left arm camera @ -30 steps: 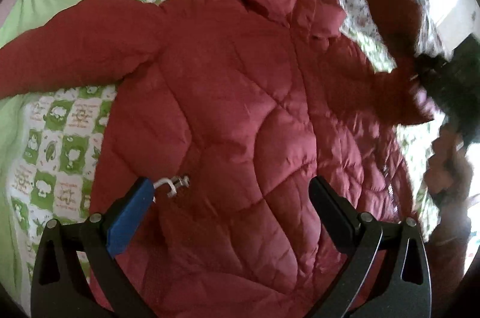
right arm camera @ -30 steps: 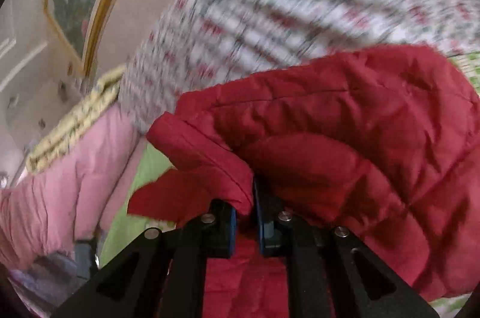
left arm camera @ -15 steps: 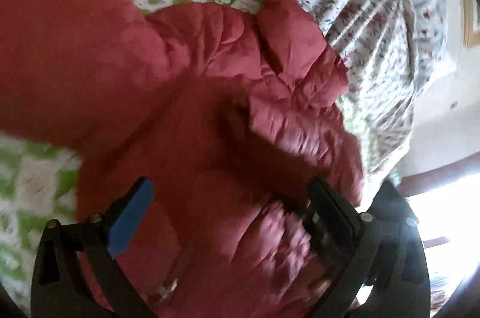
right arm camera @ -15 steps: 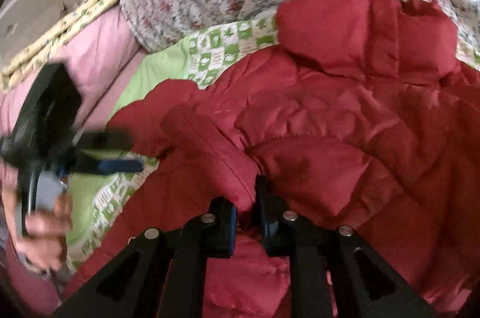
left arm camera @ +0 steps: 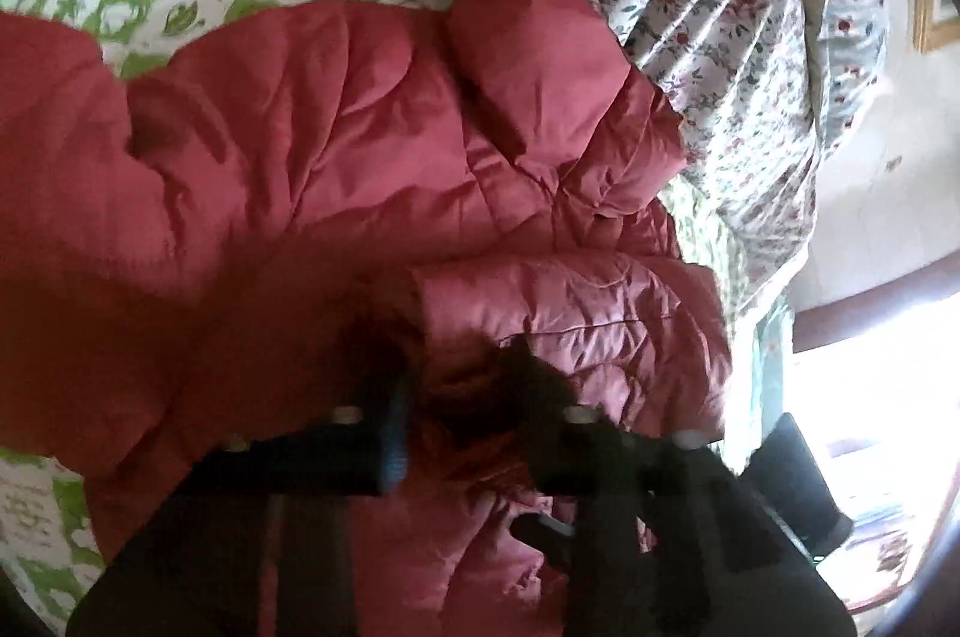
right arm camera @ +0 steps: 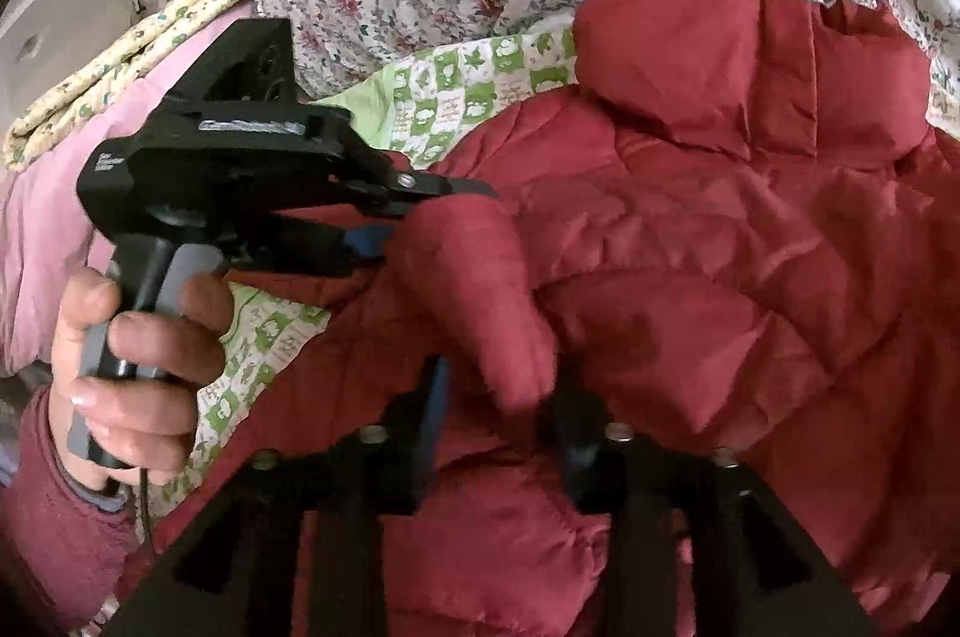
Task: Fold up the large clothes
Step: 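Fold the held sleeve across the jacket body with the right gripper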
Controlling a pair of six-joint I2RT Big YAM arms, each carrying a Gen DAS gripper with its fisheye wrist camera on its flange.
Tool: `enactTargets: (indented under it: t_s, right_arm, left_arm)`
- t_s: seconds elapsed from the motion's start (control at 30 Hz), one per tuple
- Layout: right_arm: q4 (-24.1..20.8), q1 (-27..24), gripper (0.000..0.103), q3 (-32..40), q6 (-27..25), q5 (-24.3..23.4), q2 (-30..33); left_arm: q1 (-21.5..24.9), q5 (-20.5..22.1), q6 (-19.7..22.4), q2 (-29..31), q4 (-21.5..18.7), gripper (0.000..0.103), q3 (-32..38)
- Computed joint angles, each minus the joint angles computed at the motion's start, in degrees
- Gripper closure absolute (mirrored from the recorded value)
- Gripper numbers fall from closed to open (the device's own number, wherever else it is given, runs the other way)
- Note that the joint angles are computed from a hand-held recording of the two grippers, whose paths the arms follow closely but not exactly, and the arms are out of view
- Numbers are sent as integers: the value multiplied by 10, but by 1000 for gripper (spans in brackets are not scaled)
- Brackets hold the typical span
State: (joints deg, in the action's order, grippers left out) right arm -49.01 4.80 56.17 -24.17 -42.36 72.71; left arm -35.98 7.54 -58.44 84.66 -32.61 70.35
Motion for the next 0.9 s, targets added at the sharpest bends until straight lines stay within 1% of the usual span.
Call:
enactTargets:
  t_s: [0.03,0.07,0.13,0.27,0.3,0.4,0.47,0.5,0.53,0.57,0.6,0.63,0.7,0.73,0.77,0.8,0.83,0.87,0.9]
  right_arm:
    - [-11,-3,60,4,-4,-1,-1]
    - [-18,-6,60,7,-6,-4,-2]
    - [-45,-30,61,14,-20,-28,-9]
    - [-56,-82,61,26,-24,-41,-23]
    - [-49,-101,61,30,-18,-46,-23]
    - [3,-146,60,39,22,-35,-17]
    - [26,-168,60,54,52,-15,5]
    - [31,-173,60,61,60,-2,16]
    - [31,-176,60,72,67,18,33]
    - [25,-177,60,80,68,29,46]
    - [14,-177,60,91,68,42,66]
    - [6,-175,60,98,67,56,85]
    - [8,-171,62,97,65,70,102]
    - [13,-167,62,94,66,77,108]
    - [21,-164,62,91,72,85,109]
    - [29,-163,62,86,75,88,108]
    - [36,-160,62,84,80,93,107]
    - [38,-159,62,82,82,97,105]
    - [44,-156,62,80,86,102,105]
  left_arm:
    - [-1,-5,7,-1,-1,84,1]
    - [-3,-19,16,-4,-7,87,2]
    - [-2,-43,34,-17,-21,87,-4]
    - [3,-104,65,-32,-57,88,-2]
    - [4,-116,74,-34,-60,88,-3]
    - [0,-141,94,-30,-66,88,-4]
    - [-15,-188,116,-16,-79,88,7]
    - [-21,-206,122,-10,-86,87,13]
    - [-25,-216,122,-7,-91,87,15]
    - [-28,-224,120,-7,-91,86,14]
    - [-29,-228,117,-12,-88,82,10]
    - [-31,-233,113,-19,-89,81,7]
    - [-38,-253,105,-40,-93,81,0]
    - [-45,-271,102,-48,-98,81,0]
    - [-56,-306,101,-60,-114,81,6]
    - [-64,-324,100,-67,-123,81,10]
    - [-70,-334,101,-79,-118,81,7]
    - [-74,-334,104,-87,-105,81,4]
    - [-77,-322,112,-93,-83,81,0]
